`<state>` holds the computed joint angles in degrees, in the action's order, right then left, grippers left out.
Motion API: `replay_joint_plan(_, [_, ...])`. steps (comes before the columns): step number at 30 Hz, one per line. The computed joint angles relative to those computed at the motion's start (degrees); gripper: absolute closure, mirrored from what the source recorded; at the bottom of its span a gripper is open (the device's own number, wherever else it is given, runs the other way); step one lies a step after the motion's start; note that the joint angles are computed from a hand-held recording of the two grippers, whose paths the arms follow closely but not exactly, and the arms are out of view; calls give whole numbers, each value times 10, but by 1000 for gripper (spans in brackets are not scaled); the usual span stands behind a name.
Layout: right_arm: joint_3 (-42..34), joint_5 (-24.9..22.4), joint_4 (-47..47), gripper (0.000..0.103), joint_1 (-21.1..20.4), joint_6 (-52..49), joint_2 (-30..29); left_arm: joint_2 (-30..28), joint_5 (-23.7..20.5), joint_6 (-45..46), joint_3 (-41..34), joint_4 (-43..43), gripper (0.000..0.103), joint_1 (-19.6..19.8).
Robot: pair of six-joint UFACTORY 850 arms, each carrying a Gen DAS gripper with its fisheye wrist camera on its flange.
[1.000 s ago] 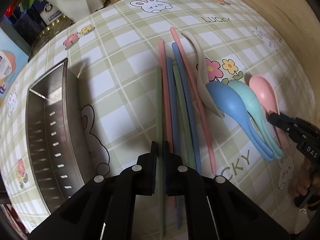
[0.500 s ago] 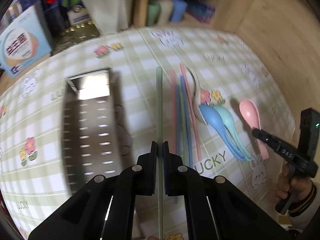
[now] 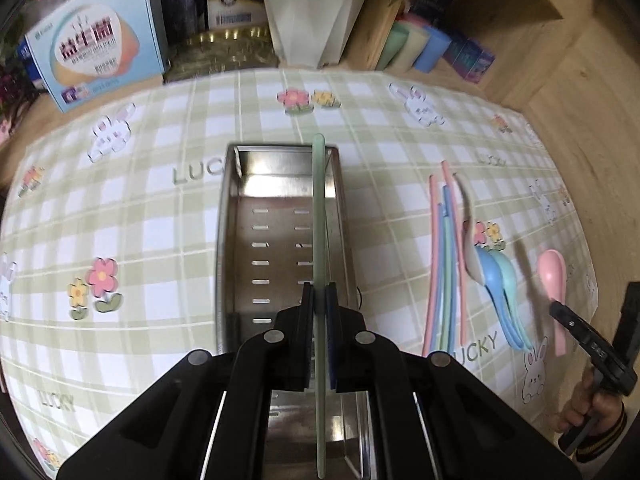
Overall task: Organize utensils
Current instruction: 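Lower the green chopstick into the steel basket and open left gripper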
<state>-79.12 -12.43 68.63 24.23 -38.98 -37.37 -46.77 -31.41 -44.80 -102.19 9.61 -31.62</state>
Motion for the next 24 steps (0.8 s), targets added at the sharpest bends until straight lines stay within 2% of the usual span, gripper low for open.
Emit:
replay_joint_plan(8, [18, 13, -3, 96, -9, 17, 15, -46, -38, 27, -45, -19, 97, 7])
replay_joint_plan(18, [25, 16, 12, 96, -12, 15, 19, -64, -49, 76, -60, -85, 97, 14])
replay_joint_plan(24, [39, 27, 28, 96, -14, 10, 30, -67, -62, 75, -69, -65, 96, 12])
